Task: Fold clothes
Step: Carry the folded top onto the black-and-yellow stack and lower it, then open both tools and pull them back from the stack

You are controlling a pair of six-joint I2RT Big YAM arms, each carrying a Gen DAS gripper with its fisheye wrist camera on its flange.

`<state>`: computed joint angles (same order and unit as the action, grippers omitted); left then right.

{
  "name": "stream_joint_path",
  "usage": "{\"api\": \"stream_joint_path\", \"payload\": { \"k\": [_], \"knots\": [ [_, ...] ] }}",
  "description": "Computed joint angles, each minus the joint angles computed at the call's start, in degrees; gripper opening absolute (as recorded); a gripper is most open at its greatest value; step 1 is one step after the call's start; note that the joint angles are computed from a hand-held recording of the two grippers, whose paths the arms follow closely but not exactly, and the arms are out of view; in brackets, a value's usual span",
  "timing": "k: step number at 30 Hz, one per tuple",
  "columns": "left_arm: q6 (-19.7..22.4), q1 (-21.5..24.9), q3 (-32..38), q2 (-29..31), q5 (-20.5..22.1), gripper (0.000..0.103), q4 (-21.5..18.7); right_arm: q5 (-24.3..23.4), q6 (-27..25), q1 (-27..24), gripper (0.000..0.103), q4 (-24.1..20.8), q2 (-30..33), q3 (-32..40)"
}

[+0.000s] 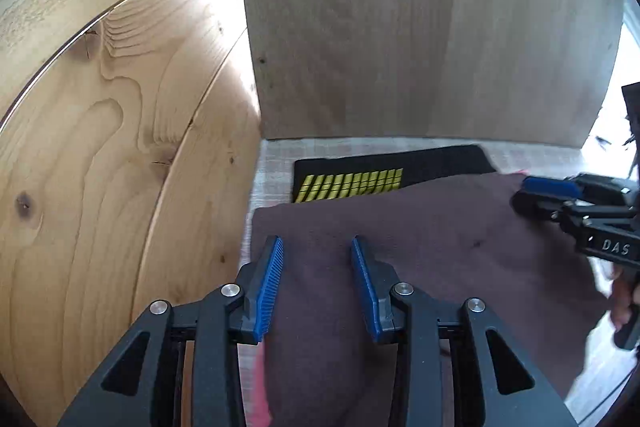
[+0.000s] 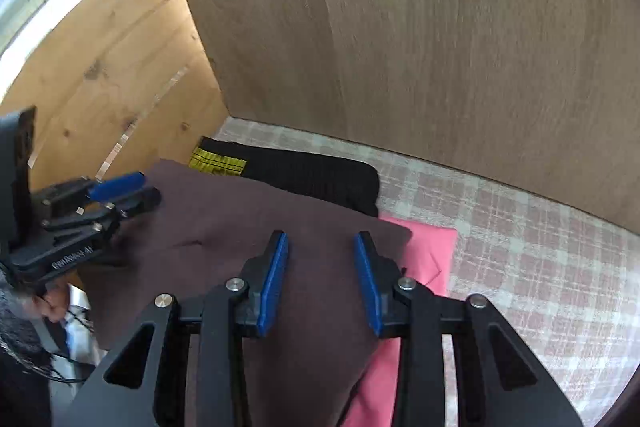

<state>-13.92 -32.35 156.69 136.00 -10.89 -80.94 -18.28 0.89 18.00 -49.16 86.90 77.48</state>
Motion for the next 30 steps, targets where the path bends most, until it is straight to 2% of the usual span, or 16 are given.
{"api": "stream_joint_path", "payload": {
  "k": [1, 2, 4, 6, 8, 10, 12, 13, 14, 17, 18, 20, 22, 25, 28, 30],
  "knots": [
    [0.57, 0.09, 1.88, 1.24, -0.89, 0.037, -1.57, 0.22, -0.90, -0.12, 0.036, -0.34, 1.01, 0.09],
    [-0.37, 0.24, 0.88, 0.27, -0.35, 0.037, -1.35, -0.43, -0.50, -0.43, 0.036, -0.43, 0.88, 0.18],
    [-0.47, -0.22, -5.97, -4.70, -2.81, 0.033, 2.10, -0.44, -0.34, -0.55, 0.036, -1.21, -1.06, 0.25],
    [-1.35, -0.69, -17.46, -12.33, -0.68, 0.032, 8.27, -2.38, -0.10, -0.94, 0.036, -0.60, -4.69, -1.28],
    [-2.32, -1.21, -25.55, -18.30, 1.36, 0.033, 12.78, -3.47, -0.41, -0.44, 0.036, -1.38, -8.84, -3.72],
    [-4.07, -2.11, -31.14, -21.53, 2.23, 0.034, 13.79, -4.45, -0.66, 0.16, 0.038, -2.45, -12.93, -5.85],
    [-5.02, -2.75, -35.66, -22.85, 3.73, 0.035, 14.79, -5.12, -0.32, 1.08, 0.044, -2.79, -16.47, -9.54],
    [-5.46, -3.07, -37.72, -23.38, 4.45, 0.038, 15.23, -5.04, -0.06, 1.65, 0.057, -2.48, -17.08, -11.37],
    [-5.18, -3.40, -38.06, -22.70, 2.80, 0.038, 14.24, -4.94, 0.23, 2.25, 0.063, -2.12, -17.60, -13.18],
    [-6.38, -4.23, -39.06, -22.33, -0.09, 0.038, 13.74, 1.79, -0.68, 4.86, 0.063, -3.80, -16.12, -14.83],
    [-7.66, -4.65, -37.85, -22.32, -0.73, 0.040, 11.97, 2.86, -0.71, 5.33, 0.063, -4.20, -16.99, -14.65],
    [-9.59, -5.68, -36.73, -23.21, -2.36, 0.050, 9.90, 4.89, -0.77, 6.26, 0.063, -5.02, -18.75, -14.16],
    [-10.23, -7.11, -39.19, -26.29, -3.76, 0.066, 11.38, 5.55, -0.72, 6.52, 0.063, -5.91, -21.60, -14.04],
    [-11.21, -9.53, -42.86, -30.70, -5.99, 0.076, 13.66, 8.19, 0.00, 6.60, 0.063, -7.48, -26.53, -14.94],
    [-13.31, -12.73, -45.75, -33.87, -9.46, 0.078, 14.20, 8.61, 2.16, 4.65, 0.064, -9.33, -32.45, -17.77],
    [-15.79, -14.73, -45.72, -33.87, -11.47, 0.081, 11.94, 8.87, 3.09, 2.19, 0.064, -11.33, -36.38, -19.37]
  ]
}}
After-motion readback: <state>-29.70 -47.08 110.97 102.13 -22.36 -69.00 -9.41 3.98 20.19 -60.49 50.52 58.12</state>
